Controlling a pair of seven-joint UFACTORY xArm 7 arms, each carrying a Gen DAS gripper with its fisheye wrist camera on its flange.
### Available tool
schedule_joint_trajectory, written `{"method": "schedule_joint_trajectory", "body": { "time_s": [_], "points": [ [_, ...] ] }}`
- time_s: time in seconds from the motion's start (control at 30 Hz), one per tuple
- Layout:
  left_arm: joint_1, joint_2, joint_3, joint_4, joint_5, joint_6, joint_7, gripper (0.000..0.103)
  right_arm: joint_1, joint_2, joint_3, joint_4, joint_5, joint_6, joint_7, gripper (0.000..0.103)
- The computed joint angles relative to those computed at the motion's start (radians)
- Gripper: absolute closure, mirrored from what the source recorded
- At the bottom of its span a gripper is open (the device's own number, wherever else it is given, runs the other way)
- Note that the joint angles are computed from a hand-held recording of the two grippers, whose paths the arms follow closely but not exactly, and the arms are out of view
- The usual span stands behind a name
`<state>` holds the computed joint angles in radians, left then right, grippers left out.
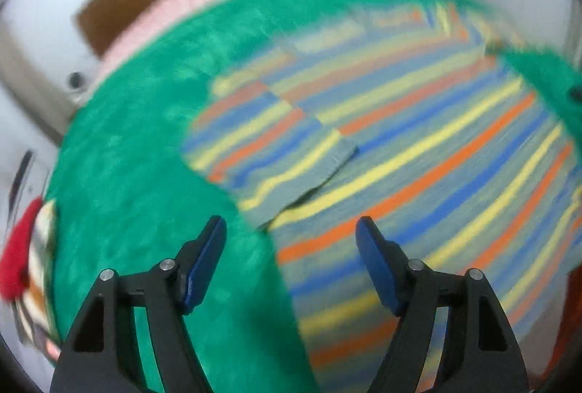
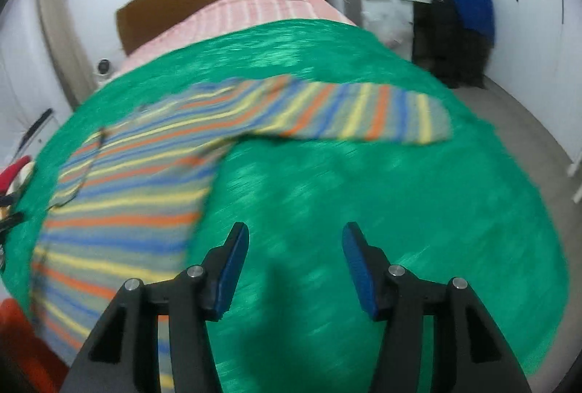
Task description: Fold small clothes
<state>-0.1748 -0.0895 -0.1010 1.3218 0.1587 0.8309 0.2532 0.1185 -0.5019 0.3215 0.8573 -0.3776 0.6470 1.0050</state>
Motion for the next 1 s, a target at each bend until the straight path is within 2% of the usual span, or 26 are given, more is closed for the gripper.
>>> {"method": "schedule_joint_trajectory", "body": {
  "time_s": [0.07, 0.1, 0.13, 0.17, 0.2, 0.27, 0.3, 0.4, 0.47, 0.57, 0.67, 0.83, 0.93, 1.0],
  "points": [
    [-0.005, 0.114, -0.012, 0.071, 0.098, 0.008, -0.046, 0.032, -0.010, -0.017, 0.059, -0.015, -0.029, -0.017, 0.078, 0.049],
    [0.010, 0.154, -0.027, 0.102, 0.100, 0.005, -0.057, 0.033, -0.014, -0.021, 0.080, -0.023, -0.041, -0.028, 0.115, 0.050],
    [-0.009, 0.186, 0.000, 0.139, 0.066, 0.001, -0.064, 0.039, -0.009, -0.019, 0.087, -0.027, -0.044, -0.036, 0.130, 0.049],
    [-0.006, 0.215, 0.006, 0.186, 0.023, 0.022, -0.073, 0.074, 0.002, -0.021, 0.089, -0.029, -0.048, -0.035, 0.124, 0.050],
    [-0.002, 0.234, 0.015, 0.225, -0.011, 0.054, -0.091, 0.092, 0.004, -0.025, 0.094, -0.035, -0.062, -0.032, 0.123, 0.050],
    [0.038, 0.242, 0.034, 0.285, -0.155, 0.076, -0.122, 0.093, -0.003, -0.039, 0.113, -0.033, -0.105, -0.003, 0.120, 0.050],
    [0.068, 0.240, 0.026, 0.300, -0.197, 0.080, -0.135, 0.100, -0.011, -0.039, 0.117, -0.032, -0.122, -0.003, 0.124, 0.050],
    [0.105, 0.217, 0.092, 0.323, -0.208, 0.036, -0.263, 0.099, -0.026, -0.052, 0.124, -0.041, -0.161, -0.013, 0.151, 0.049],
    [0.160, 0.243, 0.131, 0.379, -0.222, 0.058, -0.364, 0.099, -0.024, -0.050, 0.120, -0.047, -0.168, -0.025, 0.153, 0.049],
    [0.224, 0.317, 0.174, 0.463, -0.179, 0.116, -0.488, 0.100, -0.008, -0.025, 0.107, -0.049, -0.155, -0.043, 0.137, 0.049],
    [0.261, 0.369, 0.177, 0.492, -0.153, 0.157, -0.525, 0.100, 0.000, 0.000, 0.098, -0.047, -0.150, -0.058, 0.131, 0.049],
    [0.262, 0.370, 0.168, 0.442, -0.118, 0.142, -0.609, 0.101, 0.016, 0.017, 0.085, -0.048, -0.140, -0.040, 0.127, 0.049],
    [0.273, 0.384, 0.161, 0.444, -0.131, 0.146, -0.614, 0.100, 0.027, 0.021, 0.067, -0.060, -0.117, -0.039, 0.134, 0.049],
    [0.275, 0.379, 0.162, 0.436, -0.126, 0.152, -0.616, 0.097, 0.030, 0.019, 0.056, -0.070, -0.105, -0.043, 0.138, 0.049]
  ]
}}
